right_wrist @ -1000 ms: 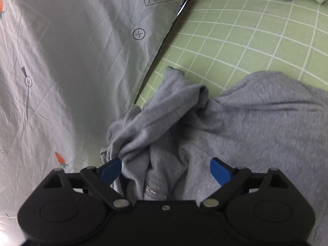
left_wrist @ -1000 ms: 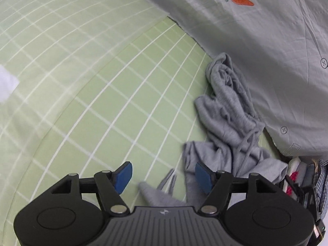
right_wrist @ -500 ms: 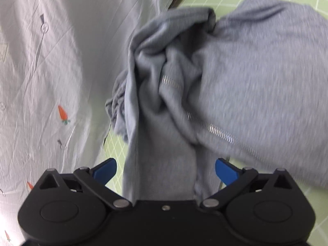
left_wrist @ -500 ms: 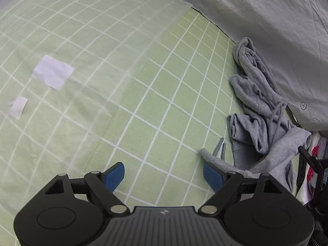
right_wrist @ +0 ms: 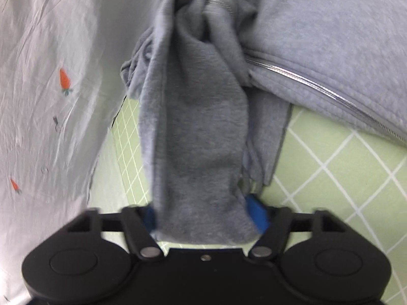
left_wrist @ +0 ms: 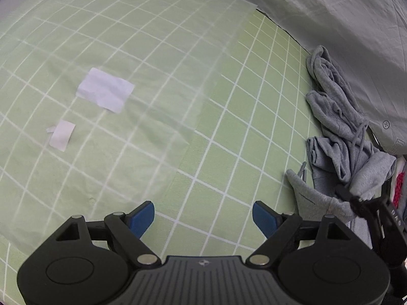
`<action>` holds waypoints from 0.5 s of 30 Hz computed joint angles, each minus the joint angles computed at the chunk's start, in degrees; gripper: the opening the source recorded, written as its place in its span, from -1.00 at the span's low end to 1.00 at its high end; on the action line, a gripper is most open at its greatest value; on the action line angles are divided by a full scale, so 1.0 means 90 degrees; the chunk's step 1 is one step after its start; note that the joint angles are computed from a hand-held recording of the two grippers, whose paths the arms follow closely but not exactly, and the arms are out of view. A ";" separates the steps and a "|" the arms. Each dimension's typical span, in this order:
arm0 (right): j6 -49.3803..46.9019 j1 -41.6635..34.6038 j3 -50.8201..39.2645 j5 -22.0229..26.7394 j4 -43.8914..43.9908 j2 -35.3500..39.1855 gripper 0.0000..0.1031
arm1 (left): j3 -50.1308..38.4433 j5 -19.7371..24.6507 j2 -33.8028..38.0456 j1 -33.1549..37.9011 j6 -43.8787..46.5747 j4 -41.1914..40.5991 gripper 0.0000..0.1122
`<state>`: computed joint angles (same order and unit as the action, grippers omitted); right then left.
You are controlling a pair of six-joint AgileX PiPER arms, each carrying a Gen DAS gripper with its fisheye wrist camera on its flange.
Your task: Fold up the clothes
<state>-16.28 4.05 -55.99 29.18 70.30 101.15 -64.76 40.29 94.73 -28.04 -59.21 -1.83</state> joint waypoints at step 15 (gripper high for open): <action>-0.1730 -0.3519 -0.0393 0.1930 0.1511 -0.0374 -0.81 | -0.0904 -0.0209 0.0779 -0.1204 -0.2529 0.0668 0.51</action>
<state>-31.85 -27.61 -59.53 46.55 83.90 97.79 -72.89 38.41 101.73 -38.87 -81.98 4.18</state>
